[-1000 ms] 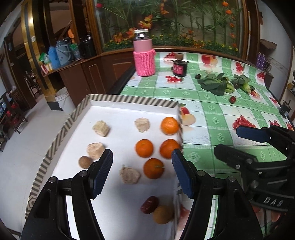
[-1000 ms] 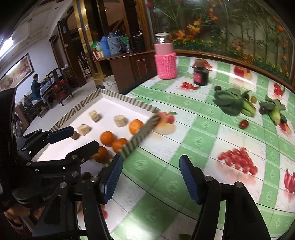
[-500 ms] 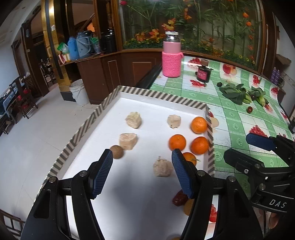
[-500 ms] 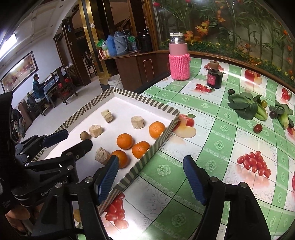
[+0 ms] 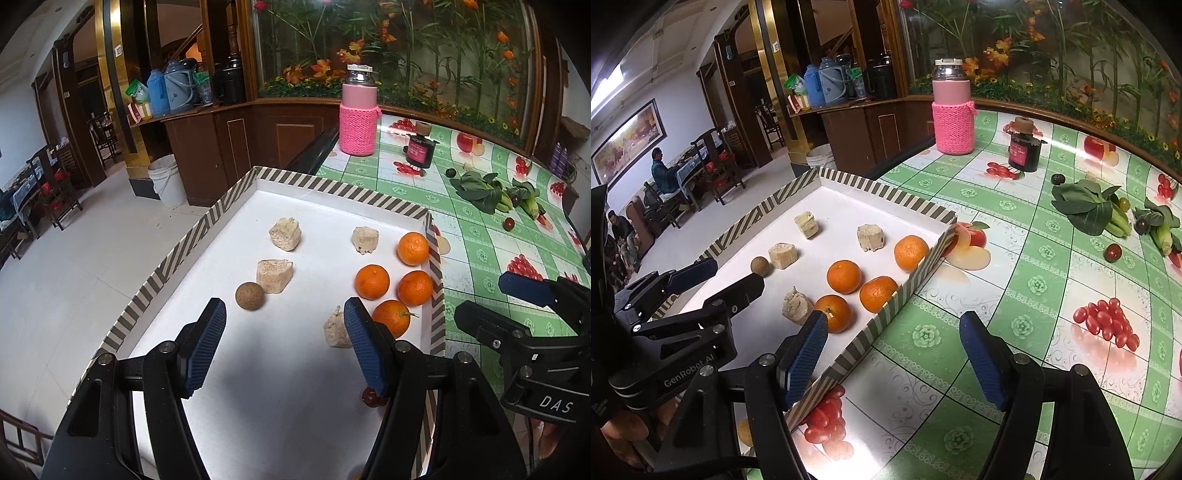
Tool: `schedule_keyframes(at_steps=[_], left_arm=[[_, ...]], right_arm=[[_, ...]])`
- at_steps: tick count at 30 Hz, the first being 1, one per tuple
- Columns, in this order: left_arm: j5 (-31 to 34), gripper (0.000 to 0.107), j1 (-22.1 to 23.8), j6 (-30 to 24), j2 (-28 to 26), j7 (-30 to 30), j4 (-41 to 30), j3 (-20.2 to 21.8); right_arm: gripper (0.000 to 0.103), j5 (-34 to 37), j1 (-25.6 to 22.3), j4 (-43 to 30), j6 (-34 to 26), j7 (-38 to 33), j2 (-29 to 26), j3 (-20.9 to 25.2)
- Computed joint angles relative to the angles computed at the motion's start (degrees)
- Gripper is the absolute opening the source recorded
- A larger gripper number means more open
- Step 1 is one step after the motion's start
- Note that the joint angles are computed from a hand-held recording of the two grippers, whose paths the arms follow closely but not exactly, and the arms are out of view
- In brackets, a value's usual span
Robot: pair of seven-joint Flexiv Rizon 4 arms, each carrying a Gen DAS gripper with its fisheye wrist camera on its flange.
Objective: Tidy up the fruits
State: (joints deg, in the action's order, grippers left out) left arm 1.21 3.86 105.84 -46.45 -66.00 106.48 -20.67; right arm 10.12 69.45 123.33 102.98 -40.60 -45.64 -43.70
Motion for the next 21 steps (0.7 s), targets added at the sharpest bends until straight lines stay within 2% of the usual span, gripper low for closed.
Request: schedule_keyframes(at_steps=[21], left_arm=[[-0.1,0.066,0.0,-0.2,0.1,-0.4,0.2,0.3]], right_arm=[[0.076,-0.4,-0.1,0.0,-0.2,-0.2,0.2,0.6]])
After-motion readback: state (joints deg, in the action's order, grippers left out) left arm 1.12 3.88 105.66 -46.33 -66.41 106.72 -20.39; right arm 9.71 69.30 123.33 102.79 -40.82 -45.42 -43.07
